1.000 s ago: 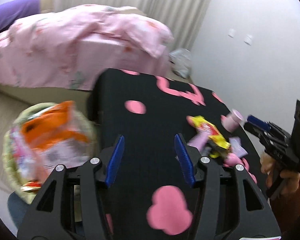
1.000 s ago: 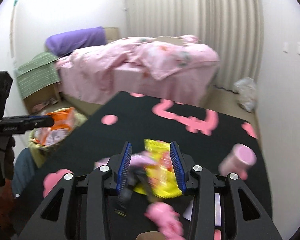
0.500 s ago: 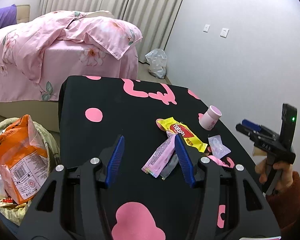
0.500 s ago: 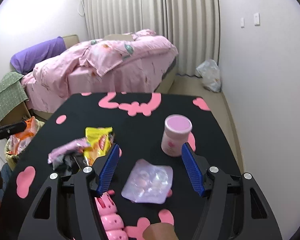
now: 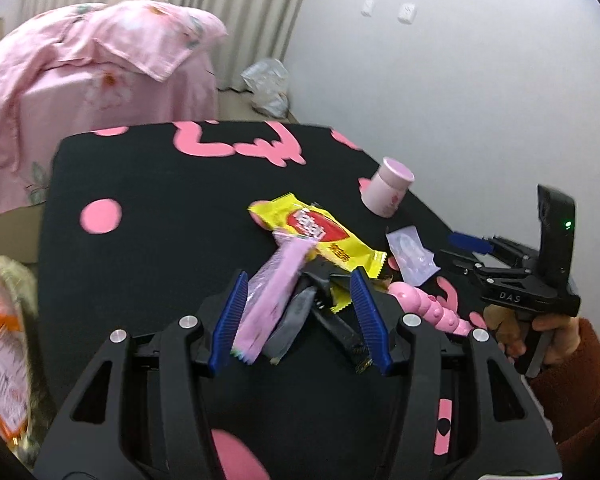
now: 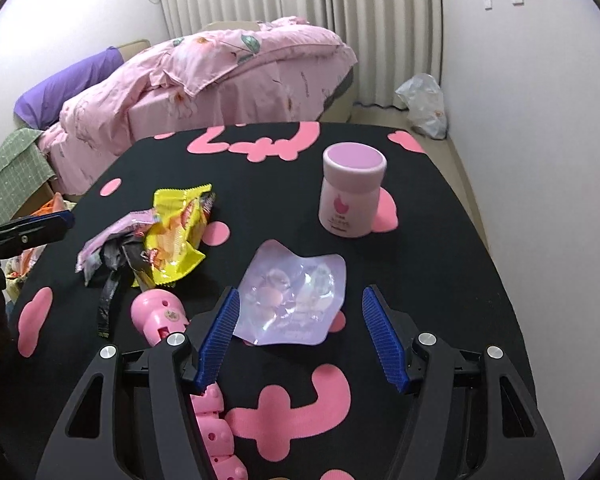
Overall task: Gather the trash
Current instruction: 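Grasp the pink candy stick wrapper with the left tool while the right tool grasps a black wrapper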
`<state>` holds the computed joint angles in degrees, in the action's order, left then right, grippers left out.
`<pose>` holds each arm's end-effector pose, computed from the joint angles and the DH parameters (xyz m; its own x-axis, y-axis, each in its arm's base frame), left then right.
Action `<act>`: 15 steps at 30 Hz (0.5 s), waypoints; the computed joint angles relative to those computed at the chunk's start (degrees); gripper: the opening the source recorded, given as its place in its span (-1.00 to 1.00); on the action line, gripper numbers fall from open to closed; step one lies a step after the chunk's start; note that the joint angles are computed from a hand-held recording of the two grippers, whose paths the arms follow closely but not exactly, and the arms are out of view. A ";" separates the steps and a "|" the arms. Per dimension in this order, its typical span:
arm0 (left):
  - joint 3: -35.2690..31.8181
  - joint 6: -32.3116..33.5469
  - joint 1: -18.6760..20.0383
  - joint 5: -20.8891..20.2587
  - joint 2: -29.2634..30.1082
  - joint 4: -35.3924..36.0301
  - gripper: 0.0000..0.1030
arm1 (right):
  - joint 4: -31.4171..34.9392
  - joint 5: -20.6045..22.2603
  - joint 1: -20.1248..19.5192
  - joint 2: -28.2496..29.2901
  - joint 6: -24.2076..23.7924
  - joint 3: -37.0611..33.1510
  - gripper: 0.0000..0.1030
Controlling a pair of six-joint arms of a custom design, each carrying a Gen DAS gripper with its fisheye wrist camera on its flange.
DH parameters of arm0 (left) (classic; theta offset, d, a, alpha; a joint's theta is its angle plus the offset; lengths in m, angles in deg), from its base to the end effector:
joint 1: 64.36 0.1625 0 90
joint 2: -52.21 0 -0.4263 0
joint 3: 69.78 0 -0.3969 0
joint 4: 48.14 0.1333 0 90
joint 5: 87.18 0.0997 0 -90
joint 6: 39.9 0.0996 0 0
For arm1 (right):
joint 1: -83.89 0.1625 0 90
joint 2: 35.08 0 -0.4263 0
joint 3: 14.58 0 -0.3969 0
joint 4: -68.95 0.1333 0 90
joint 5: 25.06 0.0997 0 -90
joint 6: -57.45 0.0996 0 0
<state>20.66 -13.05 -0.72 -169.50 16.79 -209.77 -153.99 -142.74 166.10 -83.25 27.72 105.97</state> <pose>-0.1789 -0.6911 0.0183 -0.6152 0.7499 -0.2434 0.7883 0.5828 -0.1972 0.0144 -0.5372 0.1453 -0.7473 0.2108 0.6301 -0.3501 0.6812 -0.6430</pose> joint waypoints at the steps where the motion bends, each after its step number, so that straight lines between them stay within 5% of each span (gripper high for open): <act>1: -1.37 0.65 -0.29 0.74 0.89 1.79 -0.01 | -0.15 -0.29 0.22 0.11 -0.13 0.03 0.18; 6: -9.72 -2.02 0.09 2.86 5.72 10.73 -0.01 | 3.12 2.60 0.47 -0.67 0.23 0.83 0.18; 9: -13.01 -6.94 1.13 2.53 6.73 17.80 -0.38 | 3.18 0.93 2.03 0.75 -1.58 -0.19 0.18; 10: -12.32 -7.36 1.30 2.54 6.20 17.33 -0.56 | 2.97 0.94 2.52 1.19 -2.48 -0.36 0.18; 15: -4.96 -9.67 2.26 5.20 0.97 10.90 -0.58 | 1.96 2.63 5.33 3.60 -6.92 -1.65 0.18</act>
